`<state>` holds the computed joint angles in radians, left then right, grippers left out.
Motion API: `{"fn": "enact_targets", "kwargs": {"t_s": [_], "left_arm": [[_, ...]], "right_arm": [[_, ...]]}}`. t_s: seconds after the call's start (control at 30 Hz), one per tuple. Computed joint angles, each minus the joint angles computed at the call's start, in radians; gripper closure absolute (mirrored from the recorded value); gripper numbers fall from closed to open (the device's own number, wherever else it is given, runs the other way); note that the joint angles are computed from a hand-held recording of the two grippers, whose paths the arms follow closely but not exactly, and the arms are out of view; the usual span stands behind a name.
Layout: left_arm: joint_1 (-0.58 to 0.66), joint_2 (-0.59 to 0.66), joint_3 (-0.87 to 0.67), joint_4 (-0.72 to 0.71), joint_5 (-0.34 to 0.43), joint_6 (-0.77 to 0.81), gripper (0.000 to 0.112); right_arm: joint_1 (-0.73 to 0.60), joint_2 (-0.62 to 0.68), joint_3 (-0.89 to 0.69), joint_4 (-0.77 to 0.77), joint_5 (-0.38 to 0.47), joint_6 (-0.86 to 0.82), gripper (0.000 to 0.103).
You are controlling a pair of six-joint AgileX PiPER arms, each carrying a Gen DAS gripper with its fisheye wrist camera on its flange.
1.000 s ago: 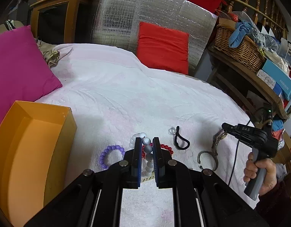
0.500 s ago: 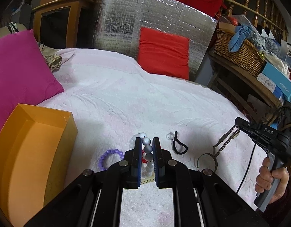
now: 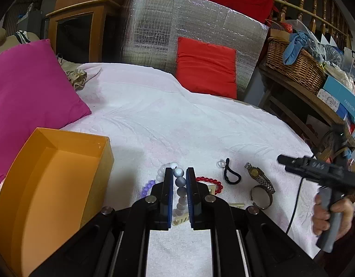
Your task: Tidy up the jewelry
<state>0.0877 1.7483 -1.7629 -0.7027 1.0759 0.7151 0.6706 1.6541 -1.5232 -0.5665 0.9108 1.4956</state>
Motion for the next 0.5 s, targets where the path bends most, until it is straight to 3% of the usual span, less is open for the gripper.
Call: {"fn": "enact_targets", "kwargs": {"t_s": [0.13, 0.27, 0.33, 0.4, 0.5], "left_arm": [[-0.006, -0.001, 0.001, -0.004, 0.0, 0.004, 0.101], [-0.025, -0.003, 0.008, 0.017, -0.011, 0.004, 0.101], [-0.033, -0.002, 0.011, 0.027, -0.017, 0.0, 0.101], [-0.038, 0.002, 0.007, 0.031, -0.016, -0.008, 0.101], [-0.045, 0.009, 0.0, 0.039, -0.018, -0.016, 0.101]], "right_arm": [[-0.037, 0.044, 0.007, 0.032, 0.006, -0.068, 0.029], [-0.074, 0.102, -0.022, 0.122, 0.004, -0.199, 0.034], [-0.072, 0.139, -0.051, 0.124, 0.029, -0.243, 0.04], [-0.087, 0.184, -0.099, 0.172, 0.057, -0.313, 0.059], [-0.052, 0.242, -0.176, 0.106, 0.147, -0.338, 0.065]]}}
